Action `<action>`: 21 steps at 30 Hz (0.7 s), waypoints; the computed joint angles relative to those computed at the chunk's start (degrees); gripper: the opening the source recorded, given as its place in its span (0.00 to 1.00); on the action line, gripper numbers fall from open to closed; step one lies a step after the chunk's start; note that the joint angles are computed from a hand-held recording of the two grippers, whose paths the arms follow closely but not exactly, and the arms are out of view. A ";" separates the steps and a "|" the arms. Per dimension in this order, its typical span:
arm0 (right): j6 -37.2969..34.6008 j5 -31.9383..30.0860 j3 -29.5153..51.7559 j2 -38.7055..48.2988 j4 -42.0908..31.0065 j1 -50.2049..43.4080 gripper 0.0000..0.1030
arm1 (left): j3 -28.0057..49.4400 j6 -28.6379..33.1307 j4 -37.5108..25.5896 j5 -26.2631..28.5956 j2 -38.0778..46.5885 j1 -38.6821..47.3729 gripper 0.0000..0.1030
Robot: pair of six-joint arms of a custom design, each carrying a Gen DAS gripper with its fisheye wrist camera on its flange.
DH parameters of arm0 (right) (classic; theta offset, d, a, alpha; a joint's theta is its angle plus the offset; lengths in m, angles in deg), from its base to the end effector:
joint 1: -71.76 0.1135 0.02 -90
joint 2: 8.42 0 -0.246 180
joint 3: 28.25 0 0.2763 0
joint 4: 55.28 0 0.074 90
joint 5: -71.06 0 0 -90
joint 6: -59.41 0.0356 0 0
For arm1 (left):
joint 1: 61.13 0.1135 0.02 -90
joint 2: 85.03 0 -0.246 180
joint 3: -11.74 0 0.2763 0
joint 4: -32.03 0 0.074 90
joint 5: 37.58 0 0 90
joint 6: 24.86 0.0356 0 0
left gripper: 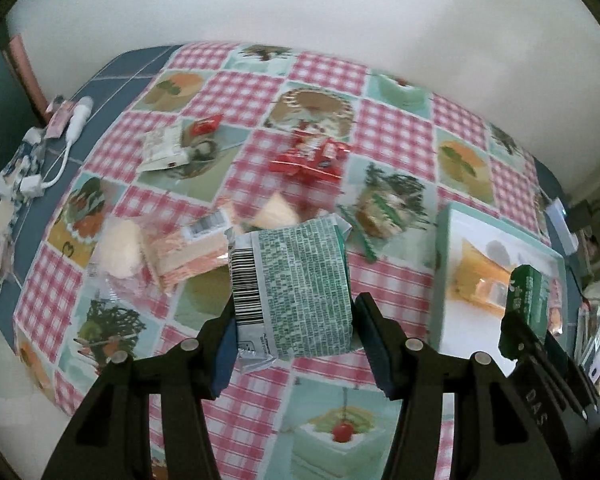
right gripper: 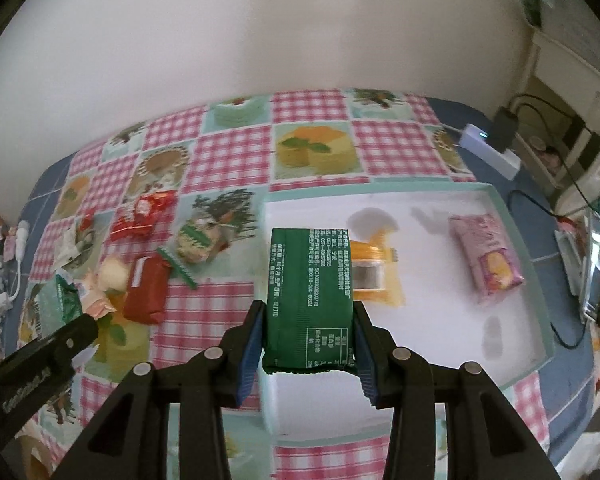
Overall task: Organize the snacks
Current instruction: 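Carry both green packs into the tray and open both tools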
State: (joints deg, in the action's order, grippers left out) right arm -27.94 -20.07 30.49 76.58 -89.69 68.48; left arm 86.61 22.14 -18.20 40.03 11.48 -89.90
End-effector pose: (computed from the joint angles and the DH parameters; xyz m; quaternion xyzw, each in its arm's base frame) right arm 0.2996 -0.0165 0.1408 0.0475 0.9662 0.0081 0.2532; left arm 0.3004 -0.1563 0.1527 -0.1385 0.9721 -0.0055 0.1894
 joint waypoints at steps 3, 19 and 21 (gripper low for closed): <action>-0.84 0.07 0.25 0.42 -0.42 -2.80 0.43 | 2.08 -0.05 -0.68 -0.70 1.61 -2.56 0.55; -3.85 -2.85 5.22 6.68 -5.09 -18.64 0.43 | 14.35 4.51 -2.00 -1.50 13.19 -15.34 0.56; -4.02 -3.28 5.80 7.40 -5.47 -20.20 0.43 | 15.50 5.02 -1.83 -1.64 14.46 -16.22 0.56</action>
State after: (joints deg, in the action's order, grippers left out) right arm -31.96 -23.35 36.29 83.98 -95.16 48.29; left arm 102.11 27.16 -20.03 38.39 25.93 -106.12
